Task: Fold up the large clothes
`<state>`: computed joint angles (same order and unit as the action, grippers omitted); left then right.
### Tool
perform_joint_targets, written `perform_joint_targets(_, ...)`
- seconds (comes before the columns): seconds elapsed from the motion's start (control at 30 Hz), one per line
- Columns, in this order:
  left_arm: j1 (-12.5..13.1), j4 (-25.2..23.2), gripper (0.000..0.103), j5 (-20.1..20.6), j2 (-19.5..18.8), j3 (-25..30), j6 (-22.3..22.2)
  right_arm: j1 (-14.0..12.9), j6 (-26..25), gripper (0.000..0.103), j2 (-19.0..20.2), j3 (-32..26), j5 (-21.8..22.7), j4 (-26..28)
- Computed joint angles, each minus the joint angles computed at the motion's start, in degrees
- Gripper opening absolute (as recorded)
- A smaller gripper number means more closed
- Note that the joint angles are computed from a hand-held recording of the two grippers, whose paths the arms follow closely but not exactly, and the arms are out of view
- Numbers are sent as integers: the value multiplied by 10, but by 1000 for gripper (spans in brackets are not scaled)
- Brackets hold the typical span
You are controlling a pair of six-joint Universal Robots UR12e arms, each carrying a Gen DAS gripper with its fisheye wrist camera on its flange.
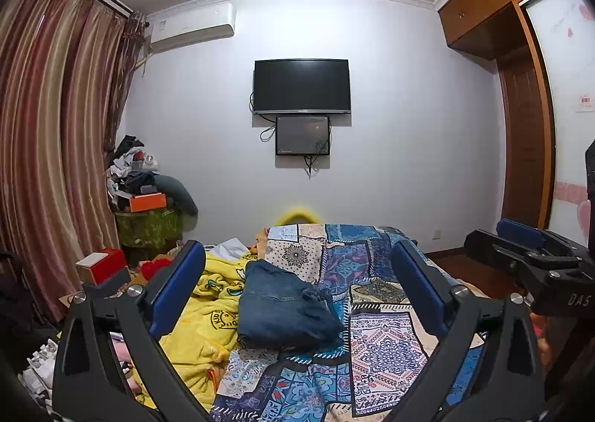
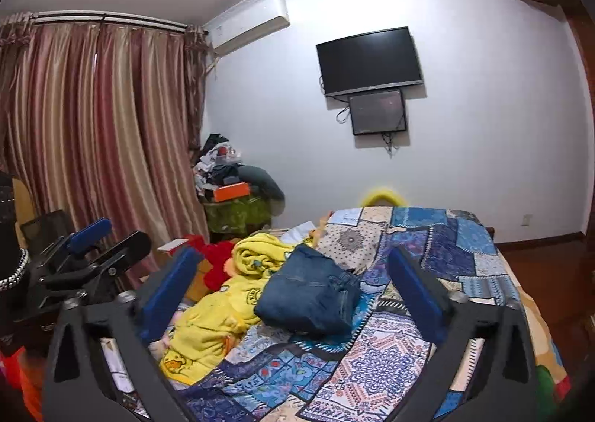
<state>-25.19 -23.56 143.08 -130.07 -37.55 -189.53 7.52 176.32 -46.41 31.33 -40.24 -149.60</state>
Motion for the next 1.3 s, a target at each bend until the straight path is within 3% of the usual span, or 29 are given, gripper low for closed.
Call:
perform_joint_targets(0.7,0,-15,102,-5,0,-3,-15,0,-14,103,-17,32,-17,-8)
perform_joint_targets(1.3,0,-25,103,-8,-11,15,1,-2,-4,103,-22,34,-27,-8)
